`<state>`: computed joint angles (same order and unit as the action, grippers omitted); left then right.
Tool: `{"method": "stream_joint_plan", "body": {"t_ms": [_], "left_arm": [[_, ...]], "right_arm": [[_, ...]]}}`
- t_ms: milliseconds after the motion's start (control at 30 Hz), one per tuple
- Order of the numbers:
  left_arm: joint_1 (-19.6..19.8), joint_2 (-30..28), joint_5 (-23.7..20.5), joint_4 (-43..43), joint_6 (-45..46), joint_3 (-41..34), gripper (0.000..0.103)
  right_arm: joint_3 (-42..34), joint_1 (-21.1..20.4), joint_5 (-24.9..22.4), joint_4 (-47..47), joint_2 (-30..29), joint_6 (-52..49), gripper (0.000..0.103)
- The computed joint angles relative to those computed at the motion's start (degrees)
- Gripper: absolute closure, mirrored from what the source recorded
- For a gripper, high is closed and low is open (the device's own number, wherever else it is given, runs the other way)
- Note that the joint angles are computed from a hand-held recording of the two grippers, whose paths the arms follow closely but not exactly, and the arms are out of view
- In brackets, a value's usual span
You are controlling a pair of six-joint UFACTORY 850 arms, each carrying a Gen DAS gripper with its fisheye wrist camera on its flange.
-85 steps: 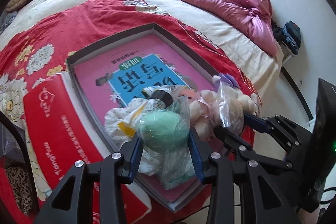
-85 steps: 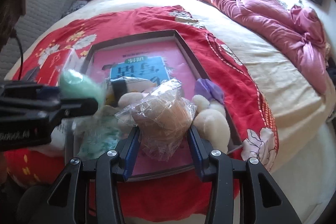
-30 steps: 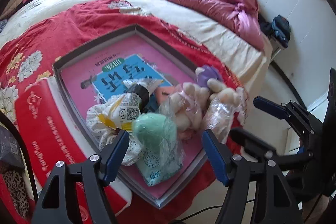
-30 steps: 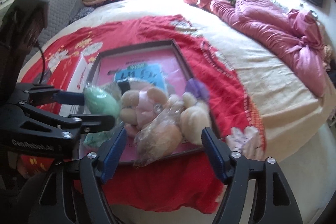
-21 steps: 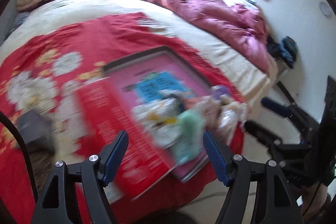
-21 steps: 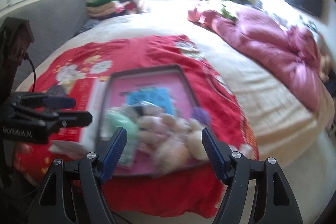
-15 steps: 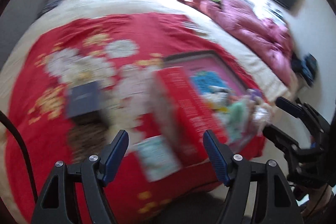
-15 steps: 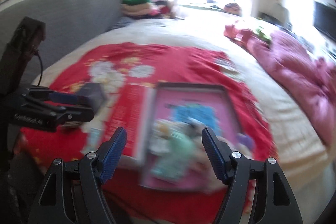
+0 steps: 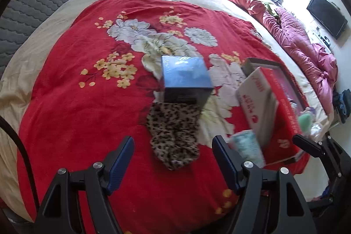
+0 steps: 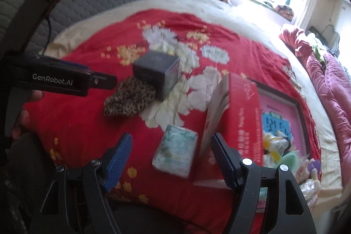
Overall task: Organize soft objects
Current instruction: 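Grasp the leopard-print scrunchie with left tool while right grasps the green tissue packet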
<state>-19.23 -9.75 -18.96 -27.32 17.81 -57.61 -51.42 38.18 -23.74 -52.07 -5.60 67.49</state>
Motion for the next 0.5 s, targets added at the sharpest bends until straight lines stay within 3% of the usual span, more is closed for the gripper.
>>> {"method": "stream_joint_plan", "body": {"t_ms": [67, 200, 500], "left_arm": [[0.4, -0.7, -0.3, 0.7, -0.5, 0.0, 0.03], [1.5, -2.2, -1.4, -8.2, 7.8, 0.0, 0.03], [1.4, -4.2, -1.5, -9.4, 9.7, -0.7, 0.03]], "right_arm": [[-1.2, 0.4, -0.8, 1.0, -1.9, -0.7, 0.028], [-3.0, 0.8, -2.7, 2.1, -4.6, -0.5, 0.028], [-5.9, 0.2, -6.8, 5.2, -9.6, -1.5, 0.028]]}}
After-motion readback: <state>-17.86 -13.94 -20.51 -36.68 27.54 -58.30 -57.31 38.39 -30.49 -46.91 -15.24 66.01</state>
